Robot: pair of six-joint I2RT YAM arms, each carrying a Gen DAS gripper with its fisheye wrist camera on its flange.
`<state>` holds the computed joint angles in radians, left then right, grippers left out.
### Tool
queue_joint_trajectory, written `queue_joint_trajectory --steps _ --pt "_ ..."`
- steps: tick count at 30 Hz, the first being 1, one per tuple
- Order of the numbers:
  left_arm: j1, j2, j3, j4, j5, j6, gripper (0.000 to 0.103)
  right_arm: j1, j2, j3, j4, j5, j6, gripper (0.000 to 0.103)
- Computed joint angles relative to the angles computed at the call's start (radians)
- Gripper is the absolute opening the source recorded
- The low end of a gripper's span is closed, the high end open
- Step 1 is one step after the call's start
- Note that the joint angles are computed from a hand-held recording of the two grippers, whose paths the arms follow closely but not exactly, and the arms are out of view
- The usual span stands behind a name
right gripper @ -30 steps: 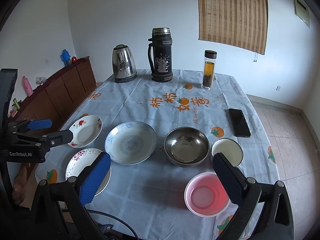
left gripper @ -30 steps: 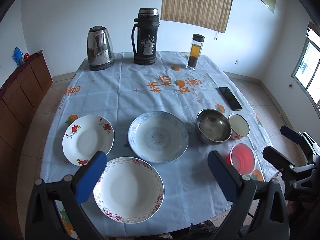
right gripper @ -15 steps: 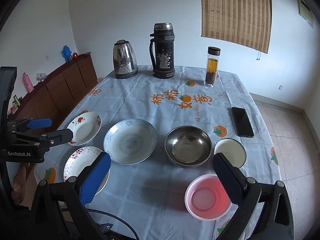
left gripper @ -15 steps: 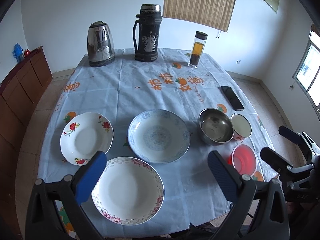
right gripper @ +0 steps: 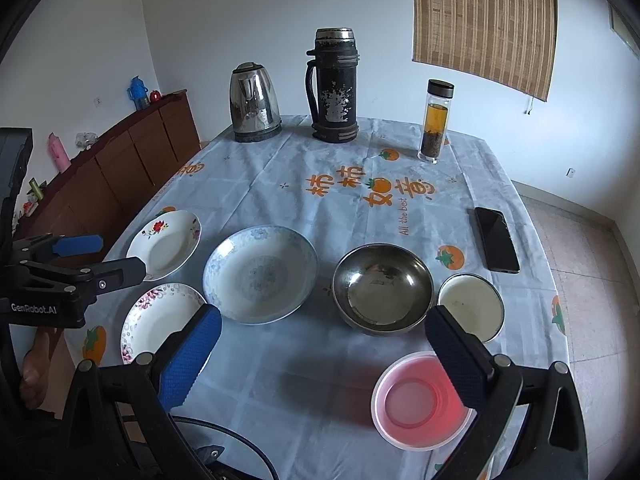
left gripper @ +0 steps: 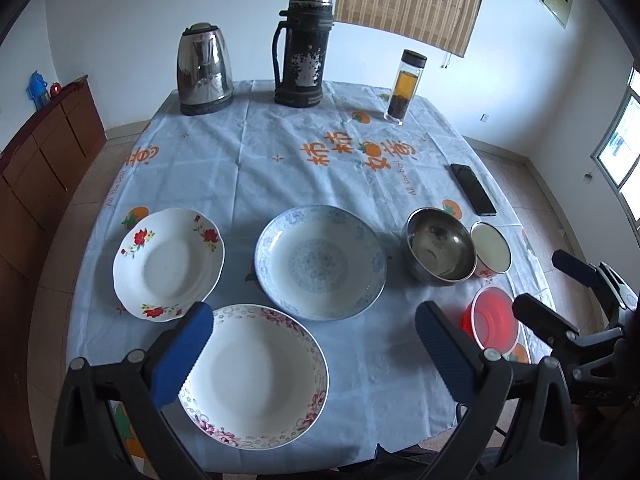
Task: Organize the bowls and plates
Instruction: 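Move both grippers to the pink-floral-rim plate and close them on its rim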
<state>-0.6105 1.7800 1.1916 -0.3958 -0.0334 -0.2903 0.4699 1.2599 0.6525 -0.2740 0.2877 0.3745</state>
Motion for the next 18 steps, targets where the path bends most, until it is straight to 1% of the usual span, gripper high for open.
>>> queue_joint_trajectory --steps 11,14,15,18 --pt "0.041 0.008 -0.038 -0.011 0.006 -0.052 0.103 -0.021 0.144 0.038 0.07 -0.071 -0.068 0.102" --pt "0.067 0.009 -0.059 -0.016 -0.012 -0.069 0.103 -0.019 0.195 0.051 0.098 -0.097 -0.087 0.101" --pt "0.079 0.013 -0.068 -0.017 -0.02 -0.073 0.101 -0.015 0.214 0.057 0.107 -0.106 -0.094 0.099" --pt "0.137 0.031 -0.098 -0.014 0.011 -0.088 0.095 -0.011 0.293 0.086 0.133 -0.159 -0.123 0.081"
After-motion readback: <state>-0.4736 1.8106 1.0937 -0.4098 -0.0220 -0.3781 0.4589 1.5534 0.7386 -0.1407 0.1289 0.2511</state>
